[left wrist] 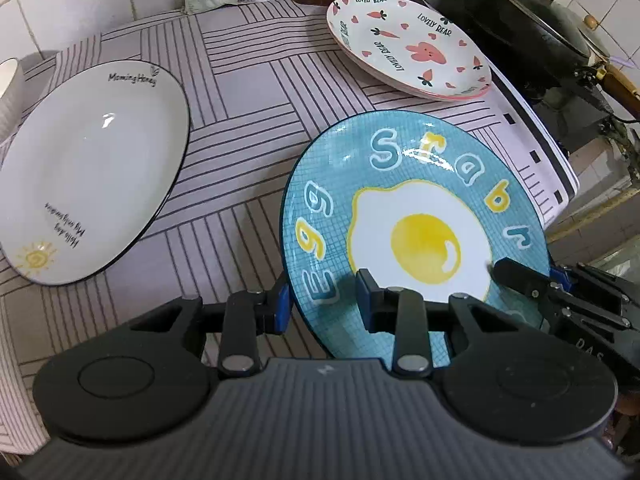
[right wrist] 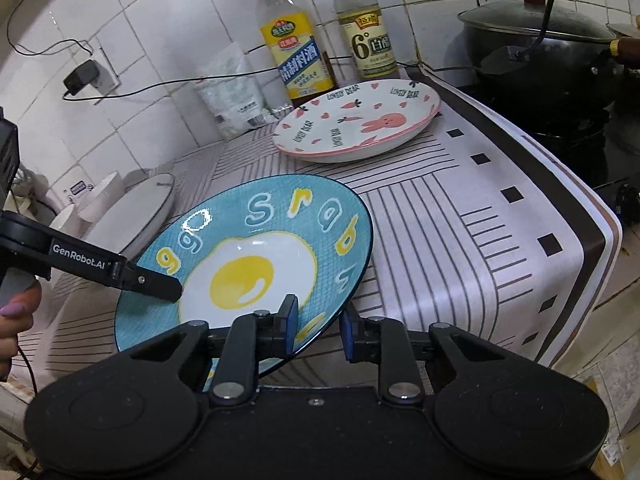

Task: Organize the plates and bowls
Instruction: 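Lift and carry the blue egg plate over the white plate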

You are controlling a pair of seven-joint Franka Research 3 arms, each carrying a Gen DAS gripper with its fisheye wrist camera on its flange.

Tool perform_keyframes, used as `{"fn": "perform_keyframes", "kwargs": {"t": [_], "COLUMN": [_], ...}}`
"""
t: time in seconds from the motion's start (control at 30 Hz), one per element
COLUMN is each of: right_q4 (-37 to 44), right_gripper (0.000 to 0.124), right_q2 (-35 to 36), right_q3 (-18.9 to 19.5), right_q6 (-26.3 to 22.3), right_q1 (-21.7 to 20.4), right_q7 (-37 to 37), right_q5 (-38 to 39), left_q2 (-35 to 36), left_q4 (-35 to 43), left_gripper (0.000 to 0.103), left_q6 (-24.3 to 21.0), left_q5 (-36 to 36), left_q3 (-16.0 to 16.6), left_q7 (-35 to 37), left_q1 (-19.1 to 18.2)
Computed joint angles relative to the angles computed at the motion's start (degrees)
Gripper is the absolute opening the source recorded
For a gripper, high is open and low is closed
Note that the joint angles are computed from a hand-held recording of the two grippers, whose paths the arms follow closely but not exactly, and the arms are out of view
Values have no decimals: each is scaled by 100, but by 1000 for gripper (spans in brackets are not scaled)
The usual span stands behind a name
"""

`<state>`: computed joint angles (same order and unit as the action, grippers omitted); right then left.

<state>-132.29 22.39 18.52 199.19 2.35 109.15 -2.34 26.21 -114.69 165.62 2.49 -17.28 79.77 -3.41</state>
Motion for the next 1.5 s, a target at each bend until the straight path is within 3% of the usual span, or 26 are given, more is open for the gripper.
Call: {"fn": "perform_keyframes", "kwargs": {"t": [0.23, 0.47, 0.83, 1.03, 1.27, 1.5], "right_q4": [-138, -229, -116, 290, 1118, 2265], "right_gripper": [27, 27, 27, 27, 27, 27], "right_q2": [-266, -528, -477, -17, 748, 1582], "right_q3": [547, 1096, 2261, 2831, 2911, 2674], "right_q6": [-201, -399, -600, -789, -1040, -1499], "right_q1": [-555, -1100, -2187, -2574, -2285, -1565], "right_q7": [272, 500, 687, 201, -636, -1360], "right_q5": [-510, -1115, -1872, -1864, -1653, -1307], "left_q2": [-557, -1036, -1708, -1927, -1889, -1399], "left_q4": [-548, -992, -1646, -1785, -1698, -1381], "left_gripper": [31, 31, 31, 31, 31, 32], "left_q6": [55, -65, 260, 297, 305, 481], "left_q5": [-215, -1011, -1226, -846, -531, -482], "left_q3": [-75, -343, 159, 501, 782, 780], "left_q7": [-17, 545, 323, -174, -671, -829], "left_q1": [130, 453, 98, -12, 130, 529]}}
